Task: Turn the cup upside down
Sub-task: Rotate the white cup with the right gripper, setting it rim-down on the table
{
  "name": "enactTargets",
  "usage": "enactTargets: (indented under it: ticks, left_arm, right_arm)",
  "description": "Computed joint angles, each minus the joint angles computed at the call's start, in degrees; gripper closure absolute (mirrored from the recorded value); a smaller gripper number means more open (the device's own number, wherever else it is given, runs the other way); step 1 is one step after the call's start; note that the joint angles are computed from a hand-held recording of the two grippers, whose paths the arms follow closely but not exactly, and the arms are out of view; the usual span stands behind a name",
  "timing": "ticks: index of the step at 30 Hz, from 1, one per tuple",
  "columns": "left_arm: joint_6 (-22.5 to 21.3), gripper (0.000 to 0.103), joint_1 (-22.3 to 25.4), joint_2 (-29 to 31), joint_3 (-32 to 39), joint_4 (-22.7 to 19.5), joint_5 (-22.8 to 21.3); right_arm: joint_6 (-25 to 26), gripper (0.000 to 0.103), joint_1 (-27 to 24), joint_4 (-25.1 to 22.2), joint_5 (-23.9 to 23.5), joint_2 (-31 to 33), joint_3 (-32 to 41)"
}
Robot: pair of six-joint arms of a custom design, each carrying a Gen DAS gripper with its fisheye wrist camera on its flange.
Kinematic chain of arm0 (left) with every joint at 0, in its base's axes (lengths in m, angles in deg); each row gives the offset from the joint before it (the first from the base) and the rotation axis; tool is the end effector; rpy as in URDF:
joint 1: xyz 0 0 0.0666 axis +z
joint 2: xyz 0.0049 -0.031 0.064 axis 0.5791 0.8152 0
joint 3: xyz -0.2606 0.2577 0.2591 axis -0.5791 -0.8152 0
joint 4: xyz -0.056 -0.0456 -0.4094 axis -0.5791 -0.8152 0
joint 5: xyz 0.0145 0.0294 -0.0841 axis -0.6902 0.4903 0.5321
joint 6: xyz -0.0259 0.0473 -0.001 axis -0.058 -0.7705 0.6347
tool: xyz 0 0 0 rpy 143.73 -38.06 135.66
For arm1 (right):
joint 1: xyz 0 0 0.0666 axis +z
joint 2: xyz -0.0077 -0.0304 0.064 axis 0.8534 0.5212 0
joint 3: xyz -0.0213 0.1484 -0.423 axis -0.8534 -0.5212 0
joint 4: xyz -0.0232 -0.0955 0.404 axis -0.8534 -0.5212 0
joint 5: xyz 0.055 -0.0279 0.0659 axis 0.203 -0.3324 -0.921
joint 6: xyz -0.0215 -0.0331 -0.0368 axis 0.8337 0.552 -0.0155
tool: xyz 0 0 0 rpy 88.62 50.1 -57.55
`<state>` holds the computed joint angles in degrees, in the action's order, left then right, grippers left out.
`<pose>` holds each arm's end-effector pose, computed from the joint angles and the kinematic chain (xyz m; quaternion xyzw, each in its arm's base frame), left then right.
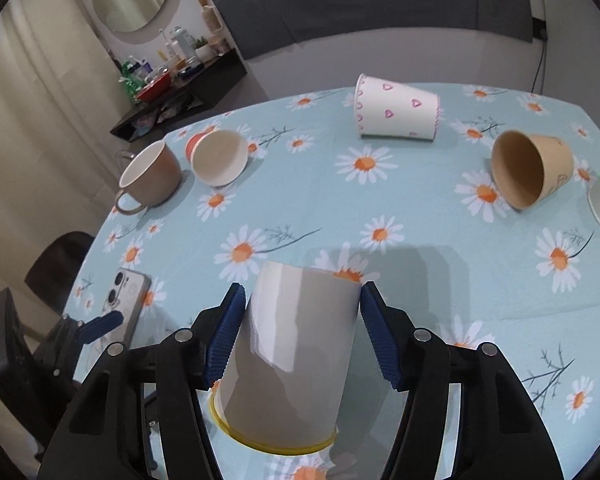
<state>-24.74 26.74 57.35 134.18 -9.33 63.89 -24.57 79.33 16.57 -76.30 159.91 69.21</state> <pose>0.4931 -0.0892 0.3756 0.3960 0.8486 -0.1153 0.3314 0.4489 0.1620 0.4158 0.2020 0.9172 0.0906 0.3314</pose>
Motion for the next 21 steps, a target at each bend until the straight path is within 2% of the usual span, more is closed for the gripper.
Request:
enactTargets:
  ticks: [4,7,11,21]
  left_arm:
    - [0.1,0.006,-1.4,0.0,0.4,0.1,-0.6]
    - [0.5,0.006,-2.4,0.2,1.0,0.1,-1.3]
    - [1.6,0.006,-3.8,1.2,2.4,-0.4,-2.4]
    - [3.8,0.006,-6.4,3.8,4.8,-1.9,-3.7]
  right_arm:
    - [1.5,0.047,-1.5,1.2,0.4,-0.1,-0.1]
    - [3.4,0.047,-1.9,1.6,2.4,0.1,0.3]
    - [5.6,0.048,-2.1,5.1,5.1,-0.3,-0.3]
    - [12.9,0.048,-0.1,8.3,16.1,-0.4,-2.3]
